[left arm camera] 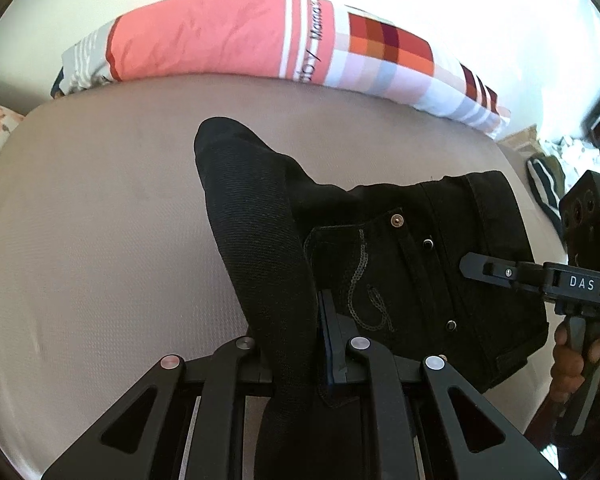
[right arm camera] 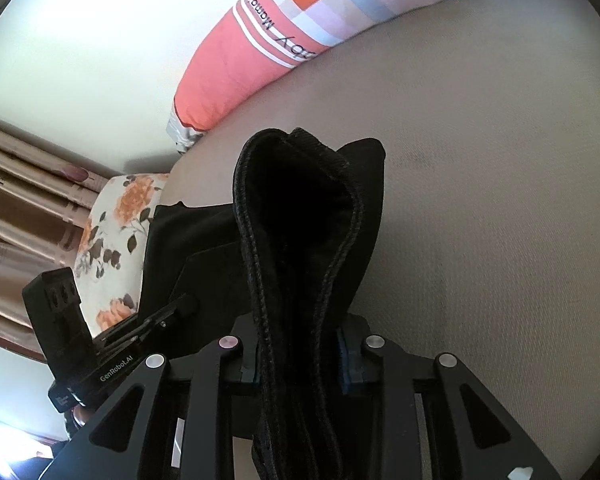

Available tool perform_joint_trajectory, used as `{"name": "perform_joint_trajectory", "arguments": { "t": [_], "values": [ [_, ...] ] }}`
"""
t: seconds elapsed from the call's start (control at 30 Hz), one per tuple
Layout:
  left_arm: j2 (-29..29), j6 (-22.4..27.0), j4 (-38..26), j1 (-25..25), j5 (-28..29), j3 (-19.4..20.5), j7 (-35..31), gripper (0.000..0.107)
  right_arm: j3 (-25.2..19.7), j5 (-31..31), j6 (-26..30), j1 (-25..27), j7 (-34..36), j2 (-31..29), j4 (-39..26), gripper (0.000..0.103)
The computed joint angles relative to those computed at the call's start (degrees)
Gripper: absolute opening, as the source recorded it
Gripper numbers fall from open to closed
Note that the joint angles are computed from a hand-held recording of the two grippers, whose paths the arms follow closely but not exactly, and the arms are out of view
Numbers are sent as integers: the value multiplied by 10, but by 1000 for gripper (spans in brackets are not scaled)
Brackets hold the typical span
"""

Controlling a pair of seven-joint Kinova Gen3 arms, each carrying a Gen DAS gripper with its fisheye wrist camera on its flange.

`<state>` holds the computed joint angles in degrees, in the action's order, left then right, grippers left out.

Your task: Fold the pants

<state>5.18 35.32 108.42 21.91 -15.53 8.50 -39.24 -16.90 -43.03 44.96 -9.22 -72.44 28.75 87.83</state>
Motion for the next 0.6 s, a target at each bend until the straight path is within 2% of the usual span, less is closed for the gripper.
{"name": "perform_joint_trajectory", "arguments": {
  "t": [0.27,0.6],
  "values": [
    [23,-1,-28,-18,-18,-18,-24,15,5,27,8,-21,-28,38,-71,25],
    [57,-24,-57,-33,-21,-45,-47,15,9,78,24,-43,-72,78,-159,25]
  ]
}}
